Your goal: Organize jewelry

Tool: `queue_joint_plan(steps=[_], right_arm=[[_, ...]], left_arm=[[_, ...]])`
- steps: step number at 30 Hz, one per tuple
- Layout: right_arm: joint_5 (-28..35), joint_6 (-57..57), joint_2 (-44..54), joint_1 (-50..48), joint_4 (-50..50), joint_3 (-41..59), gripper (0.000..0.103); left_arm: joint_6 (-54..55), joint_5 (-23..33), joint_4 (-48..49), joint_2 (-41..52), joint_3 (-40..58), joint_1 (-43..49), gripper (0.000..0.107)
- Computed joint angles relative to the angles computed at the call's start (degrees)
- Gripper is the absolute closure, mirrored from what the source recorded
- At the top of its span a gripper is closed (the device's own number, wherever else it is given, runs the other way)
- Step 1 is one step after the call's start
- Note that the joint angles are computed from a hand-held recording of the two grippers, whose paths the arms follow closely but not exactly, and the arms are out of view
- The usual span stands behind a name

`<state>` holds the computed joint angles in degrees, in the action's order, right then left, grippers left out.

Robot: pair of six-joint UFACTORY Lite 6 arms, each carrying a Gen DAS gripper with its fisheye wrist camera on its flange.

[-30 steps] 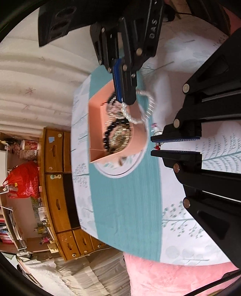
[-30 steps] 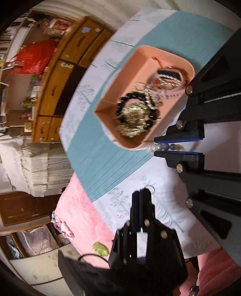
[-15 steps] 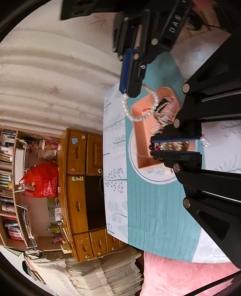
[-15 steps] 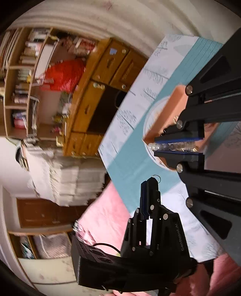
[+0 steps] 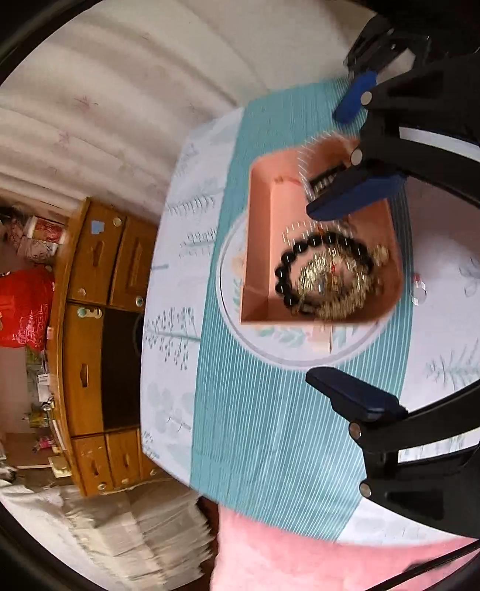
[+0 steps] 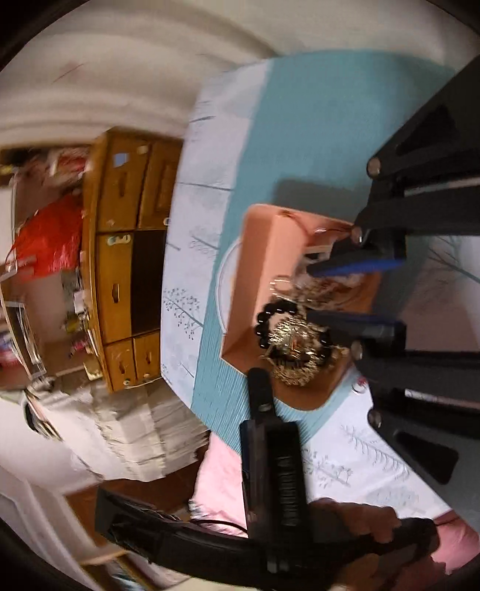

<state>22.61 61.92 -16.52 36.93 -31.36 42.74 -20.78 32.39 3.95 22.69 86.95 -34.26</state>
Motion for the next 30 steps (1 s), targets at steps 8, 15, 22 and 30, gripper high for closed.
queue_joint_plan(steps=[8,15,22,30], right_arm=[[-4.1,23.8,-0.7,6.3,-7.8,-5.9,0.038],[1.1,43.0,13.4,17.8,-19.8,2.5,0.037],[9.5,52.6,27.4,24.6,-21.8,13.1,0.038],[21.5,45.5,42.8,26.7,-18.2,30.4,0.046]], left_arm=[[-7.8,7.2,15.0,0.2,-1.7,-2.8,0.016],[-11.2,6.5,21.0,-4.3,-11.4,-1.5,0.016],[-4.4,2.9,18.9,-9.1,-20.3,6.0,0.016],[21.6,0.1,1.2,-11.5,-24.3,20.0,0.016]])
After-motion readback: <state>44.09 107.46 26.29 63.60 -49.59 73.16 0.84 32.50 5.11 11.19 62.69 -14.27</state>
